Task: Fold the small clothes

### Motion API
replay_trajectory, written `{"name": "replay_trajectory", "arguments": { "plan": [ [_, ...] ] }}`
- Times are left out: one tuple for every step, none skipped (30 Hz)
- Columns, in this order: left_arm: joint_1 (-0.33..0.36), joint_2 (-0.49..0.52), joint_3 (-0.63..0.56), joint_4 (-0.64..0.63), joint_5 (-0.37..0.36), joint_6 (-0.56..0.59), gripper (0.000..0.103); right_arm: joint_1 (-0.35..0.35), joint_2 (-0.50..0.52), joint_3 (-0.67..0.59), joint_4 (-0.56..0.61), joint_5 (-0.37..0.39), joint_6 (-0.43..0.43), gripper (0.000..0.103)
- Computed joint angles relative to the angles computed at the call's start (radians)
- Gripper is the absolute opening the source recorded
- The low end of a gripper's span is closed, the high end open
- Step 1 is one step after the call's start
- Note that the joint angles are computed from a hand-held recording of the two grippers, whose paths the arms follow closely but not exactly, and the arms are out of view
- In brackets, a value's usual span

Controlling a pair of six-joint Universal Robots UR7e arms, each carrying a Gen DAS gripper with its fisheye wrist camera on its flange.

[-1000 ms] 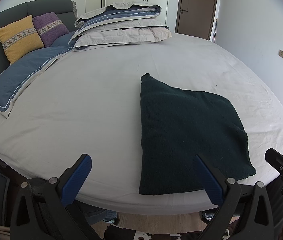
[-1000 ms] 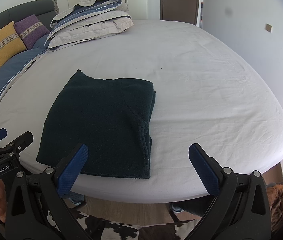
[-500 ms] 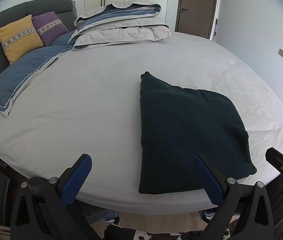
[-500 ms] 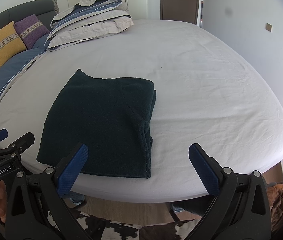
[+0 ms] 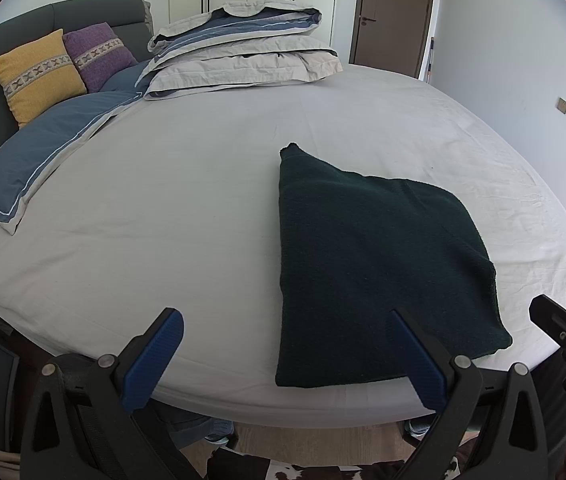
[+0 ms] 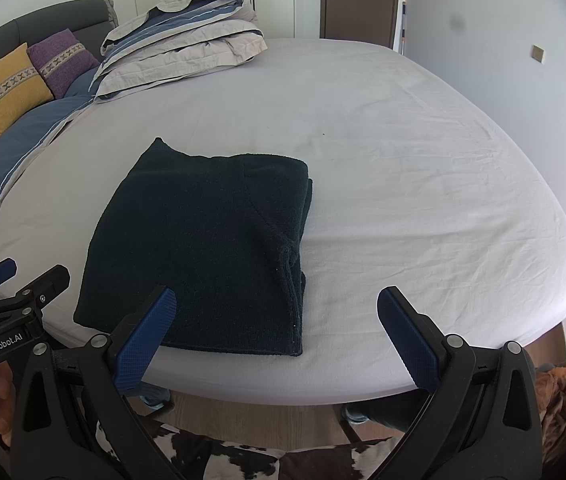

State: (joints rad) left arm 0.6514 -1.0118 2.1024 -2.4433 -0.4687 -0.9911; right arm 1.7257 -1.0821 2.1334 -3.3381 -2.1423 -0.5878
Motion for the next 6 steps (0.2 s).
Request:
{"name": "replay_trajectory", "arguments": {
  "plan": [
    [0.0,0.0,0.001,-0.001,0.0,0.001,0.103,0.0,0.0,0.0,0.0,0.0,0.0,0.103],
    [0.0,0.0,0.002,-0.003,0.0,0.003,0.103,0.0,0.0,0.0,-0.001,-0.001,0.0,0.103],
    [0.0,0.0,0.001,-0.004,0.001,0.005,0.103,0.0,0.0,0.0,-0.001,-0.001,0.0,0.103],
    [0.0,0.001,0.002,-0.008,0.003,0.008,0.103,0.0,0.0,0.0,0.001,0.0,0.002,0.103],
    [0.0,0.001,0.002,-0.005,0.007,0.006,0.103,0.001,0.0,0.0,0.001,-0.001,0.002,0.103],
    [0.0,0.002,0.0,0.002,0.008,0.001,0.103,0.001,0.0,0.0,0.001,-0.001,0.002,0.103]
  ]
}}
